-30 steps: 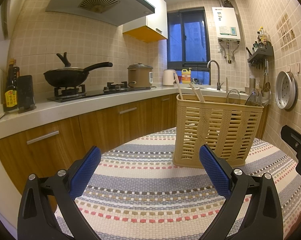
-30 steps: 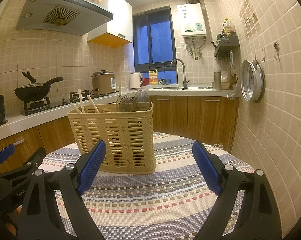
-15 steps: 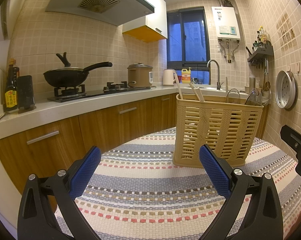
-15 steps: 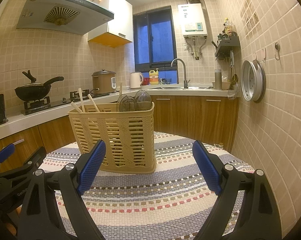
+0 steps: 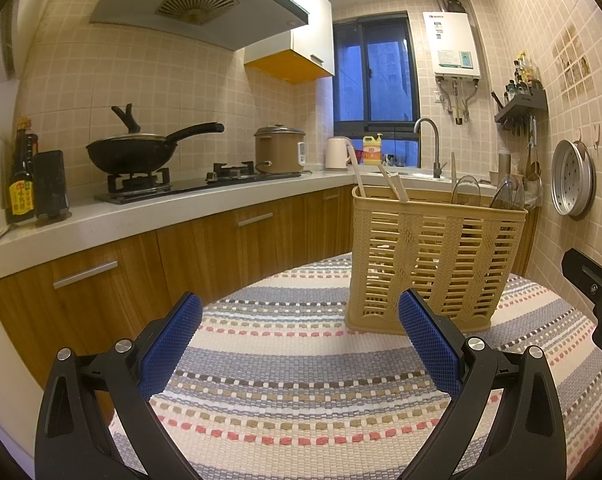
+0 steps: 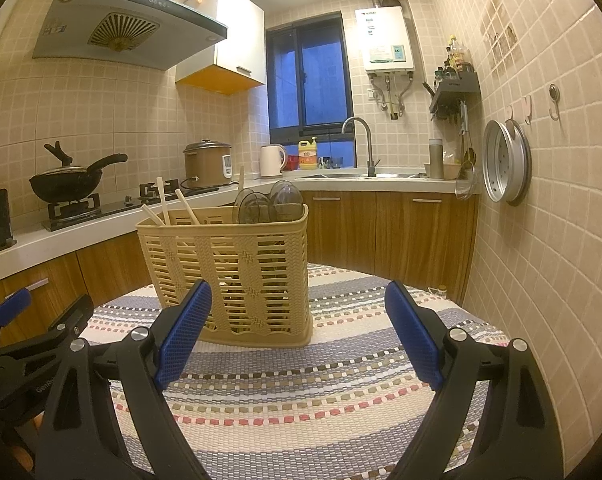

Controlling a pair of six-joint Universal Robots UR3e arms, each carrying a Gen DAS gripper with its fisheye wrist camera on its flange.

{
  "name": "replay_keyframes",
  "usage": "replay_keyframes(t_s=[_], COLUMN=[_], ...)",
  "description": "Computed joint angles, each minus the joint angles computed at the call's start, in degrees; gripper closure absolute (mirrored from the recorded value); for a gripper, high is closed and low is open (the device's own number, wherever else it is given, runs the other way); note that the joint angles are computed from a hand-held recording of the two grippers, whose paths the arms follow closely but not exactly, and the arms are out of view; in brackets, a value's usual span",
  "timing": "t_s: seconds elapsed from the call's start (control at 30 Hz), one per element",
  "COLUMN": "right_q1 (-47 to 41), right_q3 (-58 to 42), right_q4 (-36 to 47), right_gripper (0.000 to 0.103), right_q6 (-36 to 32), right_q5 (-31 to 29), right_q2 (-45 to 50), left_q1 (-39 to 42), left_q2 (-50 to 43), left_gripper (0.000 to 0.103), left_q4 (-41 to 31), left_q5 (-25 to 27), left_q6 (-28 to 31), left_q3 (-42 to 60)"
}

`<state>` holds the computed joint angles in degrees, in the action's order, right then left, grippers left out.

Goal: Organize utensils

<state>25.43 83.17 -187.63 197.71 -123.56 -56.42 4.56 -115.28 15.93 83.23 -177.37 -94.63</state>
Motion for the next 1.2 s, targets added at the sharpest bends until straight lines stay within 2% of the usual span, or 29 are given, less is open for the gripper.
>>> replay_keyframes(t_s=[0.33, 0.57, 1.2], right_q1=[0.2, 0.3, 0.5], right_q3=[-0.5, -1.2, -1.2], right_q4=[0.1, 0.9, 1.3], right_gripper=[0.019, 0.019, 0.019], right_q6=[-0.2, 0.0, 0.6], right_q5=[-0.3, -0.5, -1.1], right_q2=[0.4, 0.5, 0.3], left_q1=[-0.1, -1.1, -0.9], left_q2=[-0.2, -0.5, -0.3], left_gripper=[0.008, 0.008, 0.008], left_q4=[0.1, -1.3, -1.5], left_q5=[0.3, 2.4, 2.1], left_q6=[0.2, 0.8, 0.9], left_q3=[0.0, 1.3, 1.4])
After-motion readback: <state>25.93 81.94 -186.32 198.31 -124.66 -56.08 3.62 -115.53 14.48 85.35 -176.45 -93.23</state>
